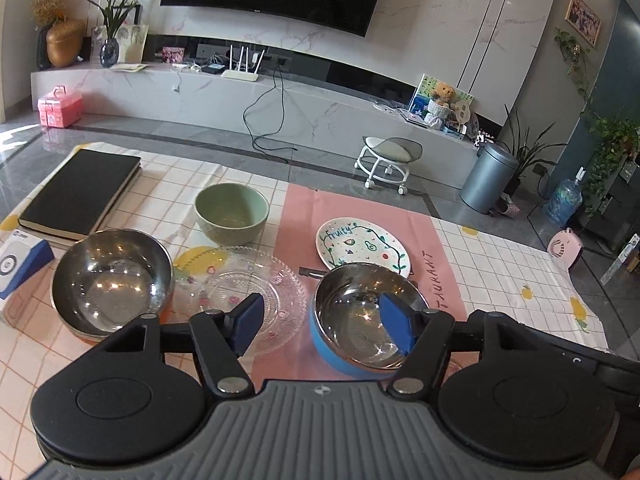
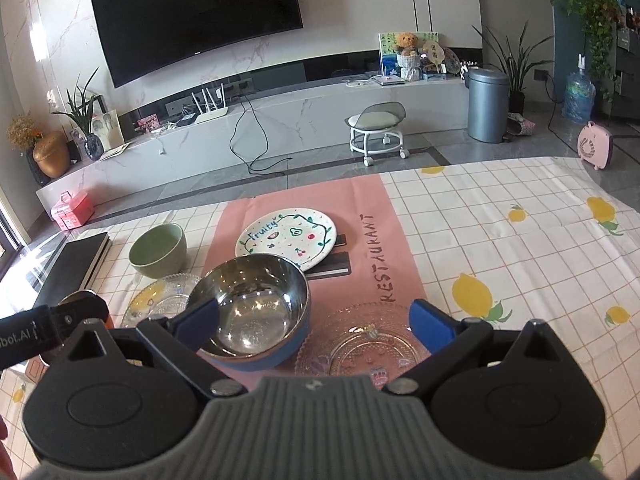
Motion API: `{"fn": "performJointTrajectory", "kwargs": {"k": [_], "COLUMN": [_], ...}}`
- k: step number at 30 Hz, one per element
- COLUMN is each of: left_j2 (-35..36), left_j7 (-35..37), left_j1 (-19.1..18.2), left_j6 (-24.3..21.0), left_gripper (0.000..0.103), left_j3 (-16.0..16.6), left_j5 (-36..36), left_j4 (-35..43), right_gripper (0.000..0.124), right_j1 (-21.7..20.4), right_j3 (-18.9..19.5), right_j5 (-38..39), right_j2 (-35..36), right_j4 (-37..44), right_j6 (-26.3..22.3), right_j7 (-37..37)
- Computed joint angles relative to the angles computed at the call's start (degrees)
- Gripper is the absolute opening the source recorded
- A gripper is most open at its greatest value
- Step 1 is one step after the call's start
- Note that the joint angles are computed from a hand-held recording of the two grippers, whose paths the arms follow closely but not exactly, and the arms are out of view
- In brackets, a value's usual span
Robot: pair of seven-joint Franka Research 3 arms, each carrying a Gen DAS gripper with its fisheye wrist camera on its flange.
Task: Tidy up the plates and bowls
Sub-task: 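Reach the right gripper to the blue steel bowl and grasp its rim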
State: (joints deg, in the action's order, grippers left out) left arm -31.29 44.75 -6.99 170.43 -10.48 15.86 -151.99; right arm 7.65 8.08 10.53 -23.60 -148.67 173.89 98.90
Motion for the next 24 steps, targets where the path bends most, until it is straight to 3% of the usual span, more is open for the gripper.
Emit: {"fn": "performJointTrajectory", "kwargs": {"k": [1,5,7,12,16,24], "left_j2": [1.6,6.6,8.2,12.4,15.1,18.3], "left_j7": [0.1,2.8,3.7,6.8,11.0,15.8], "left_j1": [-0.1,-3.8,-4.7,-7.9,-10.5,-10.9], "left_j6": [0.6,1.4,1.7,1.8,3.4,2.7], "left_gripper": [0.084,0.084,0.085,0.086,0.086,0.078], "left_j3": [0.3,4.0,4.9,7.7,9.5,9.5], "left_j5": [-0.2,-3.5,-5.4,-11.5,-16.8,-23.2], "left_j4": [0.7,3.1,3.9,6.2,7.0,7.9], "right_gripper": [0.089,0.087,0.079,0.071,0.066,0.054], "right_j1": [1.6,4.2,5.3,9.0,8.5,7.5], "right_j3": [-1.8,-4.4,-5.3,-8.3,-7.8,-7.6], "right_j5": [1.1,4.3,6.3,16.6,20.7,28.5], "right_j2": [1.8,7.6,10.0,14.7,16.3,18.3], "right_j4": [1.4,6.4,8.3,12.4,13.2,14.4], "right_j6": [-0.5,-2.7,-3.3,-6.1,-6.2,-8.2], "right_j7": [-1.1,-3.0,-4.1,-10.7,-13.5,-18.3]}}
